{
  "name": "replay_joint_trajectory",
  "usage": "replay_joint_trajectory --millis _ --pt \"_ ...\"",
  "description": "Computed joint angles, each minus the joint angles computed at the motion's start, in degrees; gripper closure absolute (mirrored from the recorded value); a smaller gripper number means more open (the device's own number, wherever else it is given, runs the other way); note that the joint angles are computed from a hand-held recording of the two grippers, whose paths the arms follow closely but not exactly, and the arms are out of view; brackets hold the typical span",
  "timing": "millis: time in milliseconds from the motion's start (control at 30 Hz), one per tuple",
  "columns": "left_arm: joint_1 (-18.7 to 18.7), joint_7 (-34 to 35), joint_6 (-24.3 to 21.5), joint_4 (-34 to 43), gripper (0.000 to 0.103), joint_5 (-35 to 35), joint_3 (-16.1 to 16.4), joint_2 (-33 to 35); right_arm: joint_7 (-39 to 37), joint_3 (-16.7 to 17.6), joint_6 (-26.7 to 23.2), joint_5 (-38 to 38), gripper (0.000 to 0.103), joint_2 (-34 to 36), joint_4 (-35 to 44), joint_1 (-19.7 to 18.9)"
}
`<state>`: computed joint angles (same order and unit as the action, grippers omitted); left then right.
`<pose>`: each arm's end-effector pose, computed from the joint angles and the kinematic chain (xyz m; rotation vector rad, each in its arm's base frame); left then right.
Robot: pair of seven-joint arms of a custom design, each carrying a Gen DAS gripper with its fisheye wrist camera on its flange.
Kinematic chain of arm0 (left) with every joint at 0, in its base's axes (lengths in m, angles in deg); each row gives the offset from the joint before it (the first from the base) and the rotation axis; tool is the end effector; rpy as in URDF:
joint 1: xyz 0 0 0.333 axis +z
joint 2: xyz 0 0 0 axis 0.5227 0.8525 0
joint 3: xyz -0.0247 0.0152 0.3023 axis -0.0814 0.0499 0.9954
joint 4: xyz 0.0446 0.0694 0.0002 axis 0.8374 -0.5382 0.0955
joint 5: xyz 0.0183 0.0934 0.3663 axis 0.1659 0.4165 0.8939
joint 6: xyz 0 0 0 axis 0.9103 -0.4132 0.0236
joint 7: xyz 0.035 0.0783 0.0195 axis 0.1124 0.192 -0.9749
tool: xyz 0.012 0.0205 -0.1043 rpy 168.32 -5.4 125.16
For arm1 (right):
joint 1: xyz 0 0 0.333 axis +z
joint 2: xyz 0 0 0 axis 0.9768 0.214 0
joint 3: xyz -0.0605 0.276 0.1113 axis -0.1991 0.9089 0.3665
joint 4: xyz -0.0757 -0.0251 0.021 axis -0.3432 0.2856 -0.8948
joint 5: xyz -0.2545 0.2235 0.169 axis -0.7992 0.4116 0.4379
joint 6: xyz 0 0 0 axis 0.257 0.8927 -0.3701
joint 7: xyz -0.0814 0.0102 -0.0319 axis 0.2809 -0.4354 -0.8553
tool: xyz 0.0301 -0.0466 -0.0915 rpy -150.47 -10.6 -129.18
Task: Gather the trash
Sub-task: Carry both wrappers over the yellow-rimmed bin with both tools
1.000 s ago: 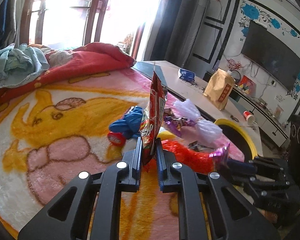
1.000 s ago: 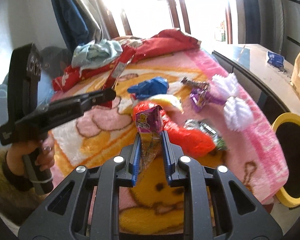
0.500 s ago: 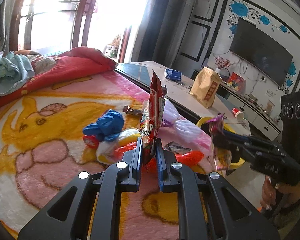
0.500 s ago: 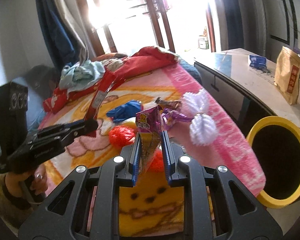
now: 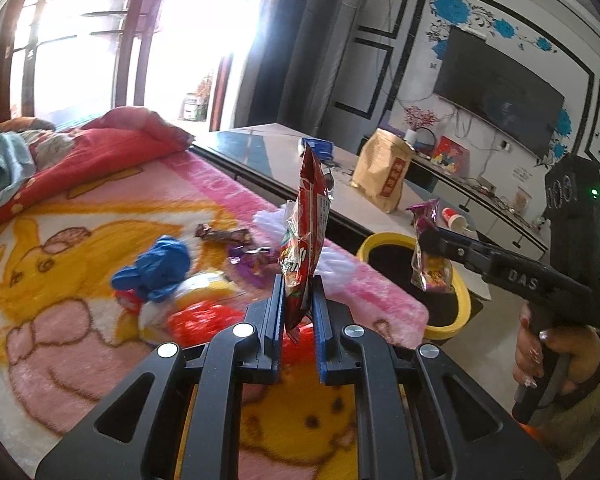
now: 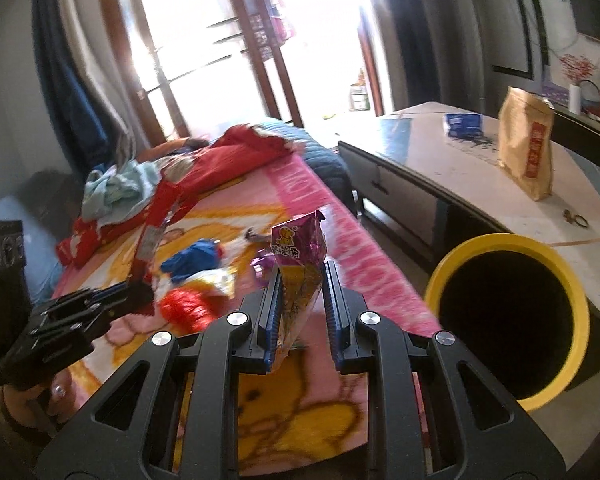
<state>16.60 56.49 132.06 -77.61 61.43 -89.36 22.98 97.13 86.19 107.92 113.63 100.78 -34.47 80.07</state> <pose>0.6011 -0.2355 0.4348 -1.8397 1.5221 -1.0595 0.7211 0.1378 0.4388 -1.8959 1.0724 -0.1984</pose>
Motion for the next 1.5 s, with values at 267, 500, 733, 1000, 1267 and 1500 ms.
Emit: replay_joint_trajectory --millis 267,500,733,1000,1267,1500 --pt "-0.80 9.39 1.00 4.90 0.091 -7.60 -0.74 4.49 5.48 -1.38 2.20 -2.62 0.088 2.58 3.42 -0.47" --pt "-2.85 18.26 1.46 8.34 0.091 -15.52 -0.07 7.59 9.81 -1.37 2.92 -5.01 0.088 4.64 5.94 -1.71" --pt "-3.73 28.24 1.01 12.60 0.091 -23.97 -0.95 11.07 12.63 -1.14 3.78 -6.26 0.088 6.12 7.80 -2.76" --pt "-4.58 38.44 -0.32 18.24 0.091 -32.40 -2.25 15.29 16.70 -1.28 4.33 -7.94 0.088 8.18 10.39 -3.79" --pt "-5.17 47.71 -2.74 25.13 0.091 -39.28 -3.99 20.10 20.71 -1.59 4.65 -9.44 0.088 10.51 13.36 -5.02" --pt "-5.85 53.36 -5.03 30.56 0.091 -43.66 -5.09 23.92 25.17 -2.27 4.89 -11.44 0.088 12.80 16.16 -5.73"
